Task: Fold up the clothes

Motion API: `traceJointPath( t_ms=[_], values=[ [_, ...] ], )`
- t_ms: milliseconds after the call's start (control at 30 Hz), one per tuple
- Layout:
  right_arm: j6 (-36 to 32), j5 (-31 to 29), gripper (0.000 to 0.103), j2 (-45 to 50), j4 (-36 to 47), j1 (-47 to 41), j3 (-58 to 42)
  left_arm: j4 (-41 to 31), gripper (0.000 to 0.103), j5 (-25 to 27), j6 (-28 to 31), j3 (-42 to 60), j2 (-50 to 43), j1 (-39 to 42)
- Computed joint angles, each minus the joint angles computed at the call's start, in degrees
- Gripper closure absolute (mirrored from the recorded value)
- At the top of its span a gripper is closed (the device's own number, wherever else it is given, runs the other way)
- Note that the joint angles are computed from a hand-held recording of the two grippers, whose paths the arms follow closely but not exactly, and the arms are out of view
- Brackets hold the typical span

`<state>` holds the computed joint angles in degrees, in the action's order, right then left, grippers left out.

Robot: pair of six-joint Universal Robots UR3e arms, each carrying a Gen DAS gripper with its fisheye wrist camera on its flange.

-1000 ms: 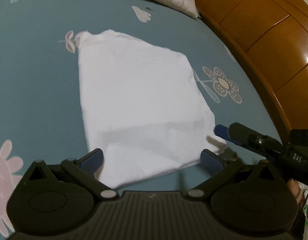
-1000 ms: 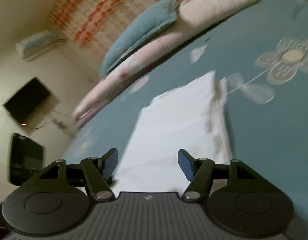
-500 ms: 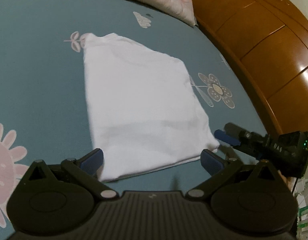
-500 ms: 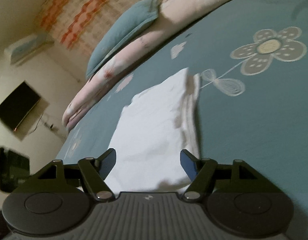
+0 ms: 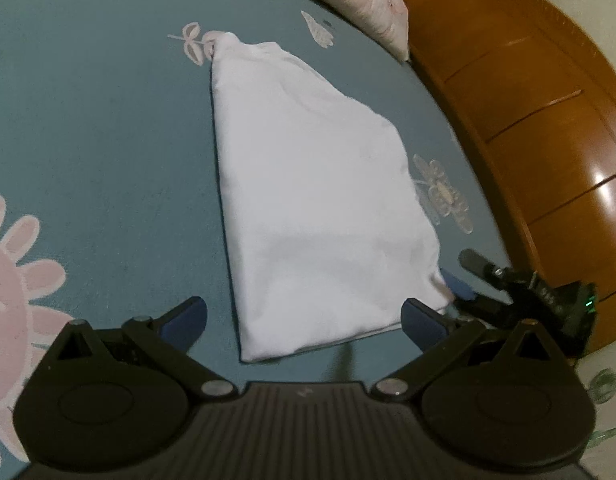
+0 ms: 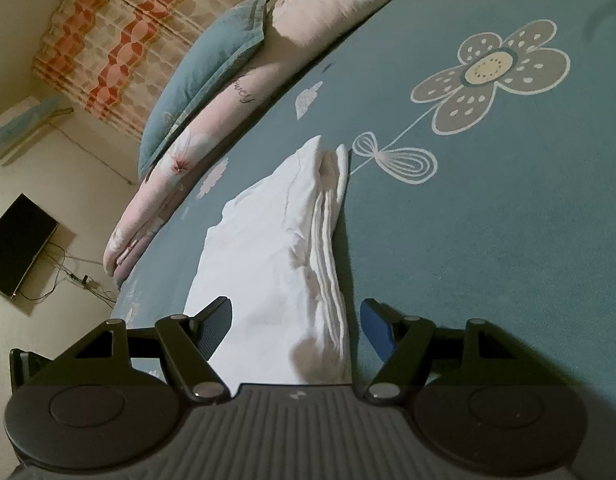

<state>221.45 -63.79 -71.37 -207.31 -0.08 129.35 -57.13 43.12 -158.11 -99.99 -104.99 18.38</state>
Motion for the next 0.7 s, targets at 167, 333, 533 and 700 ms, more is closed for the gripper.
traceJointPath(
  t_ms=[167,333,533,700],
  values=[
    [-1.07,-2.77,0.028,-1.98,2.17,1.41,-0.41,-2.91,0.001,-4.54,2.93,-1.1,-0.54,2.83],
    [-4.93,-9.39,0.037,-5.56,4.84,4.77,0.09,2.29,0.001,-6.67,4.01,-5.64,0.46,3.79],
    [-2.47,-8.17,0.043,-5.67,4.74,3.72,0.99,12.44,0.001,-12.76,4.14,-12.88,-0.68,6.3],
    [-4.26,-9.7,0.06,-7.72,7.88,6.89,0.3,9.09,0.001,-11.05,8.12,-11.65,0.55,5.71]
  ],
)
